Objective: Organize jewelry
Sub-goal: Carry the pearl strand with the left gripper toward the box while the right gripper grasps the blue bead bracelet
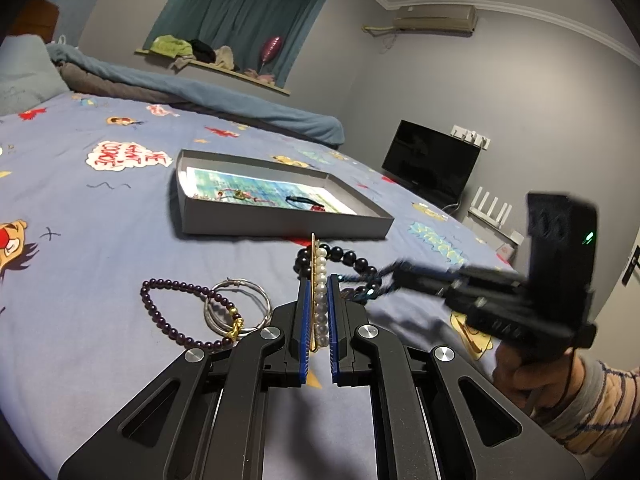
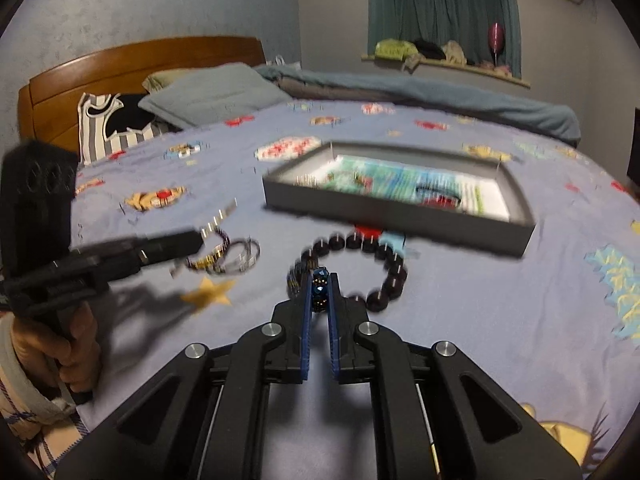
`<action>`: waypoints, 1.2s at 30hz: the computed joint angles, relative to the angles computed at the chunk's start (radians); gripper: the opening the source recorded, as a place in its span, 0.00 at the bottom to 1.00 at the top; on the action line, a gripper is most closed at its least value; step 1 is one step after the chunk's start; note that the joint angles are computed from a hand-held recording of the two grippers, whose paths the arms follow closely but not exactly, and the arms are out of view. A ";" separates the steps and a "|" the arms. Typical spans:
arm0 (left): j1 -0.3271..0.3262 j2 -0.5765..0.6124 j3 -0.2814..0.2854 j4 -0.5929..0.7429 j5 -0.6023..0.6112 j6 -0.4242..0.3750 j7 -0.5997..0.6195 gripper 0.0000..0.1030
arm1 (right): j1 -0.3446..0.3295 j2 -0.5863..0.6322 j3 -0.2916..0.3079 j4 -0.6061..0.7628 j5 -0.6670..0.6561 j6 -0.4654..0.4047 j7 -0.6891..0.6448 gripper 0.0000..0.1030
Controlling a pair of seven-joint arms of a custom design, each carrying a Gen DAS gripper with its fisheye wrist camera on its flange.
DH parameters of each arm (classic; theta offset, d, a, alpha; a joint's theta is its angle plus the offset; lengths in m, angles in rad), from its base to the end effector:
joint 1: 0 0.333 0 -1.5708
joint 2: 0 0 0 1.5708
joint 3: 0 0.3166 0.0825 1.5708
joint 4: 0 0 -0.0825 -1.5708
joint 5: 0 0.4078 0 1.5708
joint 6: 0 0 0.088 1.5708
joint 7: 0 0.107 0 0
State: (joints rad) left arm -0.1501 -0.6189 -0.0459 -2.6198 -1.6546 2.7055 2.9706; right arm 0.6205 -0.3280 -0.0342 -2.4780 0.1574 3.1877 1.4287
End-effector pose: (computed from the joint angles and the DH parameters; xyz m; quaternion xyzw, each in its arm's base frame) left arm 0.4079 -0.0464 0.4858 -0.5106 0.6465 -0.5480 0.1449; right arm 0.4243 0.2629 0.5253 -0.7605 0.4196 -0.2290 0.4394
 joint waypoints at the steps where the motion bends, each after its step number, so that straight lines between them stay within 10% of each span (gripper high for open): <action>1: 0.001 0.000 -0.002 0.001 -0.002 0.005 -0.002 0.08 | -0.005 -0.005 0.004 0.004 -0.002 0.011 0.000 0.07; 21: -0.034 0.131 -0.009 0.178 0.120 0.131 -0.072 0.08 | 0.194 0.035 -0.264 0.144 -0.001 0.064 -0.081 0.07; 36: -0.072 0.308 0.020 0.356 0.353 0.184 -0.243 0.08 | 0.444 0.154 -0.526 0.344 0.291 -0.022 -0.338 0.07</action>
